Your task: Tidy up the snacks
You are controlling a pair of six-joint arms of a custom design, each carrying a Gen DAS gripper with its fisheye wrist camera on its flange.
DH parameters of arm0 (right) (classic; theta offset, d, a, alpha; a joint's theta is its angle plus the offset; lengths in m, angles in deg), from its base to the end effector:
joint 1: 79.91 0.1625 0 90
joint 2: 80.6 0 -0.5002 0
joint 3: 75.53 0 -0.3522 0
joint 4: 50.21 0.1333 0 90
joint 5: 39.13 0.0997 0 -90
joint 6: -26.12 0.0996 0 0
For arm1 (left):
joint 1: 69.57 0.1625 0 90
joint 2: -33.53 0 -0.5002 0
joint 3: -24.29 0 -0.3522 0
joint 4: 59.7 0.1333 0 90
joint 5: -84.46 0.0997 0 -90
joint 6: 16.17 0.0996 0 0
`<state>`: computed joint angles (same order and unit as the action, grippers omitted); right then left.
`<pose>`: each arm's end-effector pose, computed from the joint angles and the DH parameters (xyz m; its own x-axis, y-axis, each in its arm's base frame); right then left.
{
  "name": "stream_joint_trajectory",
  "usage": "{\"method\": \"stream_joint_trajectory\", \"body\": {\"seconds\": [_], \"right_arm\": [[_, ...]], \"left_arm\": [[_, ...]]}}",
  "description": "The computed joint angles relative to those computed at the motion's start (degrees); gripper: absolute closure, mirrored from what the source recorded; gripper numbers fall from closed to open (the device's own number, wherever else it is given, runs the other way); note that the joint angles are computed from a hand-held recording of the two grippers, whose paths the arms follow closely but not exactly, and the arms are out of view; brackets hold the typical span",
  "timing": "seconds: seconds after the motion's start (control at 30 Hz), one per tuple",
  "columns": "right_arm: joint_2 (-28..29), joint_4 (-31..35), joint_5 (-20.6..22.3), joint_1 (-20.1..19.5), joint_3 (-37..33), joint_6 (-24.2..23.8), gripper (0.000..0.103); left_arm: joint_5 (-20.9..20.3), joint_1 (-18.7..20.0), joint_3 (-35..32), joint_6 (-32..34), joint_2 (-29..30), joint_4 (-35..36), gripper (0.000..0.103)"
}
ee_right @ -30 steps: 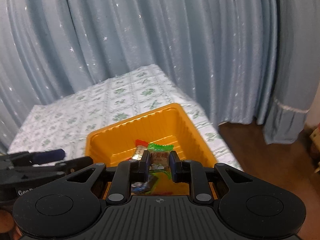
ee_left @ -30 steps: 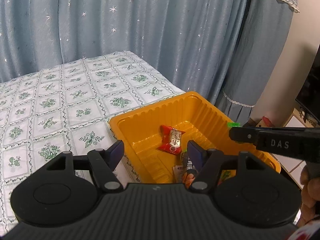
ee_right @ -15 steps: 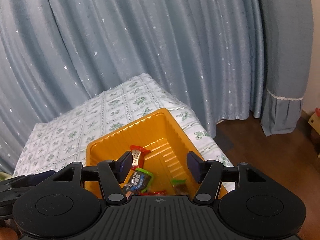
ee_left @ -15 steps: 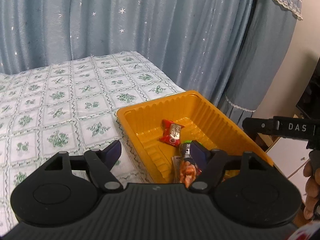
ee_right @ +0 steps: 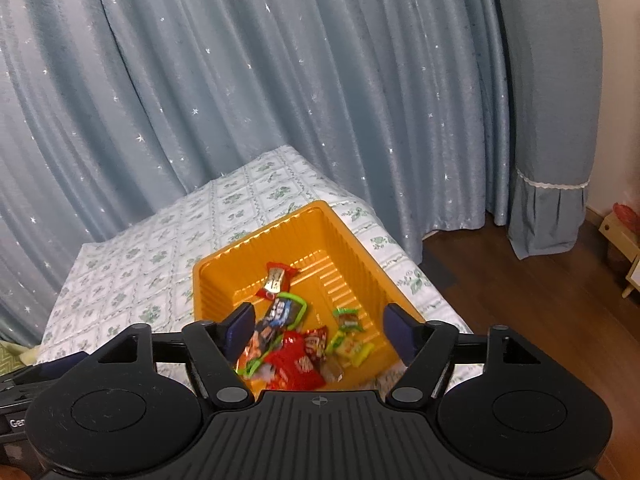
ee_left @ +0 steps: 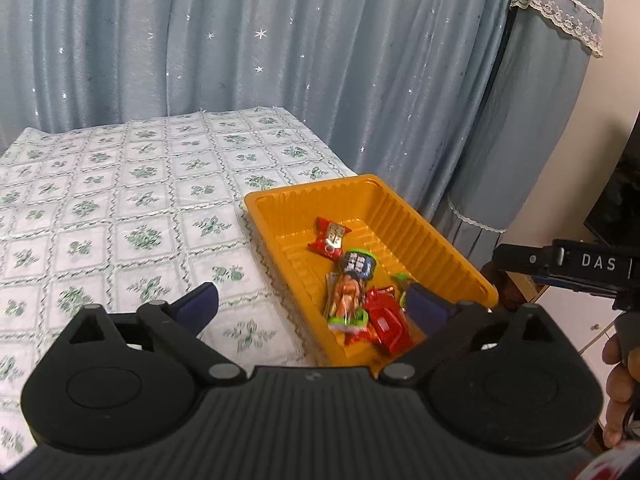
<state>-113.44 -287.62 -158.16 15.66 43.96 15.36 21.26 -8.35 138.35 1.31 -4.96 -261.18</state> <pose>0.1395 -0.5546 0.1266 -0.8865 0.2399 0.3958 -0.2167 0.5405 -0.8130 -0.1385 -0.6224 0.1192 -0.7505 0.4020 -0.5245 0.6452 0.6177 -0.4497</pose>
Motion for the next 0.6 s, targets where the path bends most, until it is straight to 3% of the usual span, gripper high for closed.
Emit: {"method": "stream_joint_trajectory", "body": {"seconds": [0.23, 0.6], "right_arm": [[0.4, -4.2, -1.6, 1.9, 4.3, 0.5, 0.021], [2.1, -9.7, -4.3, 5.1, 9.1, 0.7, 0.018]], "left_arm": [[3.3, -2.2, 6.3, -2.2, -2.6, -3.8, 0.000], [6.5, -4.4, 13.6, -3.1, -4.8, -11.3, 0.000]]}}
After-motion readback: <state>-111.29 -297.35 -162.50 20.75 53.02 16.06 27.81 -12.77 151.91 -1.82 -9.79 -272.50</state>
